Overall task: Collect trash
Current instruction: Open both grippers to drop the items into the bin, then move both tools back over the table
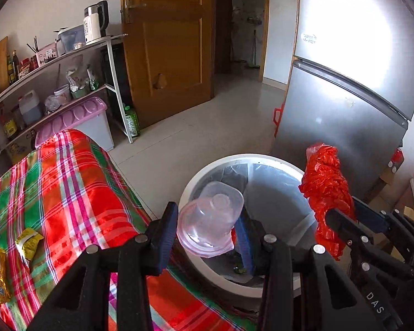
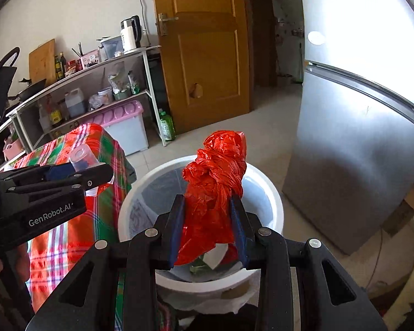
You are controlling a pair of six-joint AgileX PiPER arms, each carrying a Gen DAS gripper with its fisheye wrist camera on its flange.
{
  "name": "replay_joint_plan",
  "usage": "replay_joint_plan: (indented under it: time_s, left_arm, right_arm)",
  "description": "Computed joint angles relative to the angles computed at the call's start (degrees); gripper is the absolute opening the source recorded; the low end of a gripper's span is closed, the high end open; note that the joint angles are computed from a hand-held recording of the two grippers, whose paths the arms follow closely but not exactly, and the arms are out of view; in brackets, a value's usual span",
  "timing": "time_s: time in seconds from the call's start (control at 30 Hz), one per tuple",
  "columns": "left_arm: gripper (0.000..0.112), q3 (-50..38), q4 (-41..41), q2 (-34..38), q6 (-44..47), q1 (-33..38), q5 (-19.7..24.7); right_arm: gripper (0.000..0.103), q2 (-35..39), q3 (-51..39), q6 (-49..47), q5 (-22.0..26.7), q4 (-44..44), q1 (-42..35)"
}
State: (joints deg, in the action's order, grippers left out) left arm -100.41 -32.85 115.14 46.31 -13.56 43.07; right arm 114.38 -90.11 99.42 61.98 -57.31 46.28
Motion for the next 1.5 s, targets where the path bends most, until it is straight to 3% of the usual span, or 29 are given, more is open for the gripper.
replay_joint_plan:
  time_s: [0.23,0.33,0.5,0.6,1.5]
  left_arm:
    - [0.045,-3.2,5.3,3.1,-5.6,-2.6,2.6]
    - [0.060,-3.6,6.4,3.7,-6.9,-3.0,2.5]
    - [0.070,-3.9,6.7,4.1,-7.5,-2.9,2.7]
    - [0.071,-3.8,6.7,4.0,-7.8,-2.7,2.6]
    - [0.072,5.2,-3.2,-5.1,1.0,7.3,0.6]
  right_arm:
    - [0.036,-0.9,4.3,0.7,-4.5,2.9,-3.2]
    - [0.036,-0.3,4.8,0.0,-5.9,4.4,-4.6]
    - [0.040,-0.3,5.8,-0.2,-7.4,5.2,-5.7]
    - [0.051,0.0,5.1,-0.5,-6.6,4.7,-5.4]
    - [0.051,2.4,-4.5,-1.9,1.2,0.6,1.2]
